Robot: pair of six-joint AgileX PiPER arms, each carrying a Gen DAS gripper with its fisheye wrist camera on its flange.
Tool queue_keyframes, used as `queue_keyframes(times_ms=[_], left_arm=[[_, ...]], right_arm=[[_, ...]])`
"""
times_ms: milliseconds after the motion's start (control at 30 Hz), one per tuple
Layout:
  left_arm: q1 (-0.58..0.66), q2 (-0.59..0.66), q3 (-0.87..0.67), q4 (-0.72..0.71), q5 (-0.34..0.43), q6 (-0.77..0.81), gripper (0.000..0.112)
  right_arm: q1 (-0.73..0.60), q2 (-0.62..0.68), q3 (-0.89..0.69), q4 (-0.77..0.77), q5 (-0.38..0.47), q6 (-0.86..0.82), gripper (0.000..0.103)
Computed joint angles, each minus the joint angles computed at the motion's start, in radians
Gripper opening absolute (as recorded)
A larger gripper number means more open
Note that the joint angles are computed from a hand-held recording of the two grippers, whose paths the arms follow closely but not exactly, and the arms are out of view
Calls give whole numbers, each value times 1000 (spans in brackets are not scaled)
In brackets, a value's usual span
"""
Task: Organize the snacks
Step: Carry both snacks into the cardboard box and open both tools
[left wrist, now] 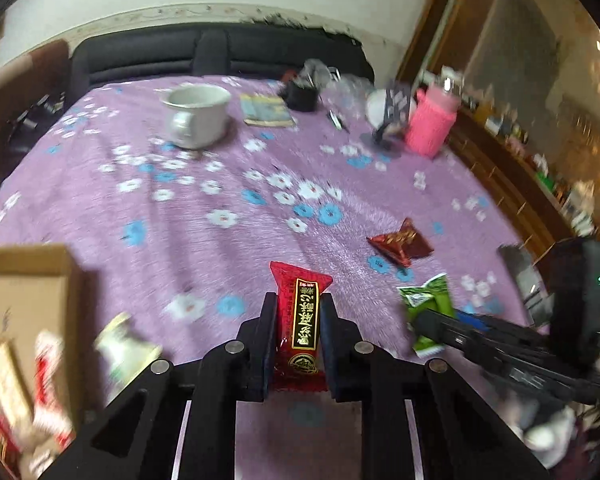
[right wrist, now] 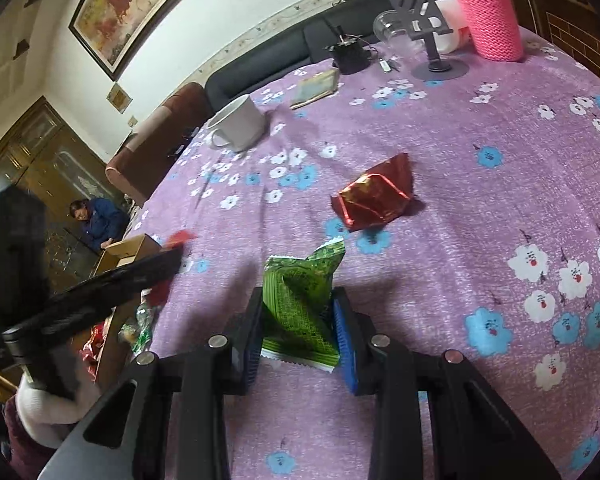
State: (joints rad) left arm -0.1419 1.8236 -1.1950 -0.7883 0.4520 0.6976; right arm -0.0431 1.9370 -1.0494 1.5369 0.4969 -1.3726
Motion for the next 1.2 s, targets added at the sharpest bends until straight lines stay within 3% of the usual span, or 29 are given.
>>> queue_keyframes(times_ms=[100,200,467,667,867,1200], left_arm=[[105,-105,104,-151,32,141,20],[224,-197,192,-214,49,227,20],[501,-193,227,-257,138,338,20],[571,-105,181,-243,149,333,20],[625,-56,161,-259,186,355,20],[615,71,-50,-115,225,157,20]], right_arm=[[14,-11,20,39,-13,-50,31],[39,-13,32,56,-45,-72,31],[194,-94,82,-1,-160,-37,31],[373,-102,-10,-308,-143,285,31],[532,-23,-177,-556,-97,570,31],[702,196,-541,-1074,-40,1082,32]])
